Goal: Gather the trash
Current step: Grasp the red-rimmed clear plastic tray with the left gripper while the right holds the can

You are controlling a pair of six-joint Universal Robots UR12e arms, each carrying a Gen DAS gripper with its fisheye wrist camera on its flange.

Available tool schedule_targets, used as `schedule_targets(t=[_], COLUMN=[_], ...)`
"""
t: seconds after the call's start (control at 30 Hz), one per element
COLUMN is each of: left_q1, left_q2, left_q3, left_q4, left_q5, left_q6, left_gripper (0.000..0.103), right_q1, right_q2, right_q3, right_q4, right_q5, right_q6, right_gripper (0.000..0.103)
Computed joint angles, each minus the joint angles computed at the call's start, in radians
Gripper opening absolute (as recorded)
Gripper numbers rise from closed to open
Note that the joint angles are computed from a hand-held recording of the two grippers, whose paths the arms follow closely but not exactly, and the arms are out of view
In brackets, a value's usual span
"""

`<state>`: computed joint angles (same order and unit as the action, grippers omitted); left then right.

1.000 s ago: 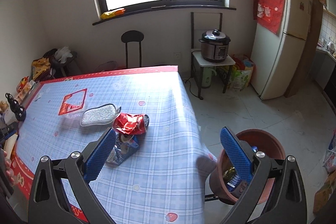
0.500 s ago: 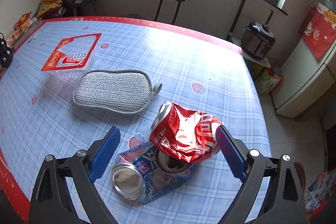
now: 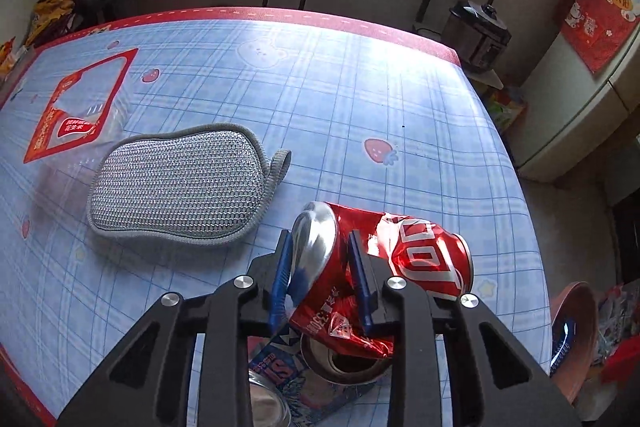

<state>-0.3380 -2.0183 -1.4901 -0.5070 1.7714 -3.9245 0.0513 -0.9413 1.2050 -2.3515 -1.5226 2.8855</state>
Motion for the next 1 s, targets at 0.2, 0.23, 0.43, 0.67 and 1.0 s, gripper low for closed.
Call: schedule_targets(t=[0.2, 0.23, 0.43, 0.67, 1.0], left_q1=[0.006, 0.007, 0.016, 0.025, 0.058], left_q2=[-0.045, -0.054, -0.111, -0.172, -0.251], left_q3=[0.056, 0.066, 0.138, 0.221, 0.32], left_q4=[0.019, 0.023, 0.029, 0.011, 0.01], left_q5=[-0.07, -0.083, -0.162, -0.205, -0.248], left_q6=[0.039, 0.045, 0.057, 0.083, -0.027], left_gripper=[0.097, 0.097, 0.097, 0.097, 0.086], right_q1=[-0.012, -0.014, -0.033, -0.056, -0.082], right_q2=[-0.043, -0.052, -0.097, -0.143, -0.185], right_q3=[0.048, 0.059, 0.112, 0.164, 0.211], right_q4=[-0.078, -0.095, -0.158, -0.23, -0.285], right_q5=[0.052, 0.063, 0.129, 0.163, 0.151], right_q6=[-0.011, -0.007, 0.029, 0.076, 0.121], right_gripper=[0.026, 0.026, 0.026, 0.026, 0.026])
